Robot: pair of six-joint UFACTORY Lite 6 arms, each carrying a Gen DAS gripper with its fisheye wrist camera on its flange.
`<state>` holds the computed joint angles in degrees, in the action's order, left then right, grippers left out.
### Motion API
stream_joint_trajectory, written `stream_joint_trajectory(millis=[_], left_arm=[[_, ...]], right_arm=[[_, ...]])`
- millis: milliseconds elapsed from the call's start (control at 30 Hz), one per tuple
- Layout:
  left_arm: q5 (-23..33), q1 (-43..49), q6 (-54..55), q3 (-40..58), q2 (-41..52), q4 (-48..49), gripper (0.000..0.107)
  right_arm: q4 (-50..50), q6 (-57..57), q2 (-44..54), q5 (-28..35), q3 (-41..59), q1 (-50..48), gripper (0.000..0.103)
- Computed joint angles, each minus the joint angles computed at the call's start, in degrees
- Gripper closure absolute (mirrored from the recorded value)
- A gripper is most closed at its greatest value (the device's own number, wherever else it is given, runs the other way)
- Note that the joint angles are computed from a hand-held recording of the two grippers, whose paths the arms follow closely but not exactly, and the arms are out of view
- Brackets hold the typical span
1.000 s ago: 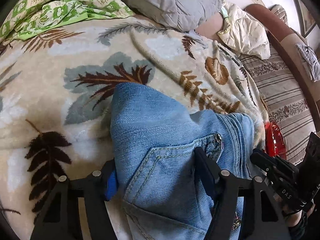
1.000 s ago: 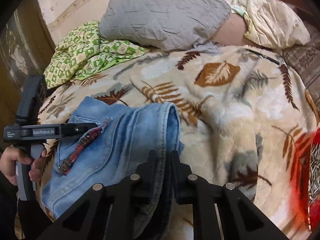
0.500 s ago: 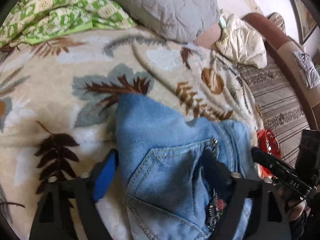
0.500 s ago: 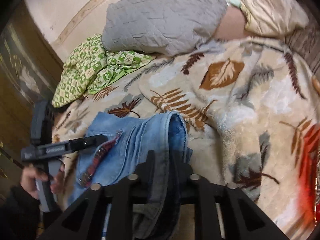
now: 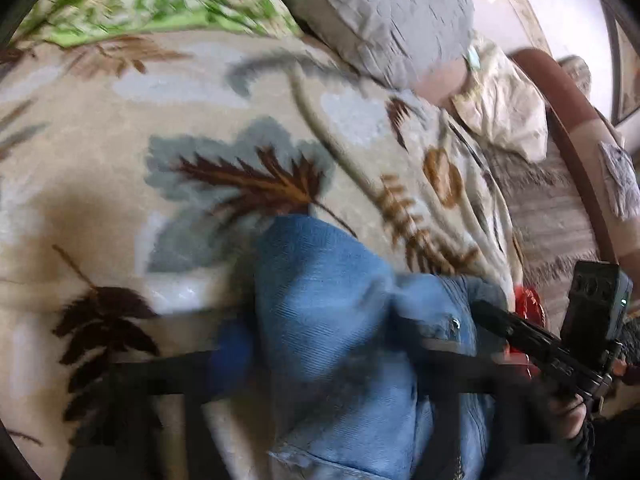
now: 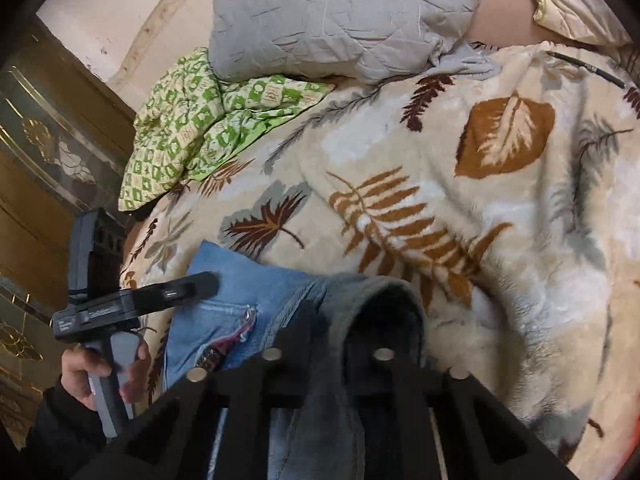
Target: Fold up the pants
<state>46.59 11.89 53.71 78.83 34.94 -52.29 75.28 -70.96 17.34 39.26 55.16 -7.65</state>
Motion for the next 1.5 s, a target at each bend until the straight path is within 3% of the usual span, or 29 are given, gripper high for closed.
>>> stream_joint_trajectory(millis=[233,367,433,500,567,600,633,667,700,767,867,967,1100,1200,1300,1333,1367,1400,1433,1500], left_arm=[[-0.6,-0.3,0.2,1.2,1.3,2.0,0.066],[-1.8,-0.5,1.0,0.2,0.6,2.2,0.064],[-3.2,-0.8,1.8,-1.4,-1.2,1.8,0.056],[-6.5,-0.7,0.1,-5.5,-6.1,3.0,0.025],[-5.3,1.1,2.6,-8.9,-10.3,0.8,0.012],[-2.6,2.5,4.7,-10.4,-12.4,-0.2,0.01],[-0.8,3.3,5.6,-11.6,-14.0,0.0,0.01],[0.7,4.1,6.3,-13.5,-16.5,0.8,0.01],[2.1,4.7,6.8,-15.8,-19.2,1.7,0.009],[4.9,5.9,8.1,-20.2,-23.9,2.9,0.009],[7.5,8.1,13.0,-28.1,-32.3,4.1,0.009],[9.1,10.3,22.4,-37.5,-43.9,4.4,0.009],[12.0,13.2,34.4,-47.5,-58.6,5.3,0.009],[10.0,11.4,37.9,-51.9,-65.7,6.5,0.009],[3.0,6.6,39.6,-55.3,-68.5,6.1,0.01],[0.2,5.3,40.8,-56.5,-68.6,5.0,0.013],[-1.8,4.3,41.5,-56.7,-67.5,4.5,0.031],[-3.1,3.7,41.1,-55.7,-64.0,4.6,0.067],[-1.9,4.2,40.1,-54.2,-60.7,5.2,0.073],[0.2,7.0,43.1,-52.9,-56.2,2.6,0.075]], right_arm=[[9.7,-9.2,-4.4,-0.1,-12.8,-5.3,0.098],[10.2,-7.8,-7.2,-3.9,-13.9,-3.0,0.098],[9.6,-6.6,-7.0,-4.6,-13.2,-2.6,0.097],[7.9,-5.6,-6.9,-2.6,-12.4,-4.1,0.093],[4.0,-1.6,-9.0,0.0,-12.8,-6.4,0.087],[1.2,0.7,-10.5,1.7,-13.1,-7.8,0.07],[-0.5,1.8,-12.7,3.4,-14.1,-9.3,0.033],[-1.2,1.9,-15.7,5.2,-15.8,-11.0,0.015],[-0.8,1.3,-18.2,7.1,-17.7,-12.6,0.005],[-1.0,-0.3,-22.6,14.6,-20.9,-17.4,0.005],[-3.9,0.6,-27.5,21.1,-24.9,-22.7,0.005],[-5.9,0.0,-27.6,25.5,-28.4,-26.0,0.007],[-5.7,-1.8,-25.8,26.1,-30.8,-27.0,0.017],[-4.6,-2.3,-23.9,26.2,-31.1,-26.1,0.025],[-4.0,-1.9,-24.7,25.0,-31.2,-23.0,0.029],[-3.6,-1.5,-25.2,24.1,-31.4,-21.4,0.038],[-2.8,-1.1,-25.8,22.8,-31.7,-19.3,0.045],[-1.9,-1.0,-26.2,21.8,-31.9,-17.7,0.063],[-1.1,-1.0,-27.2,20.2,-32.4,-15.8,0.07],[-0.5,-1.6,-29.5,17.8,-33.7,-13.4,0.075]])
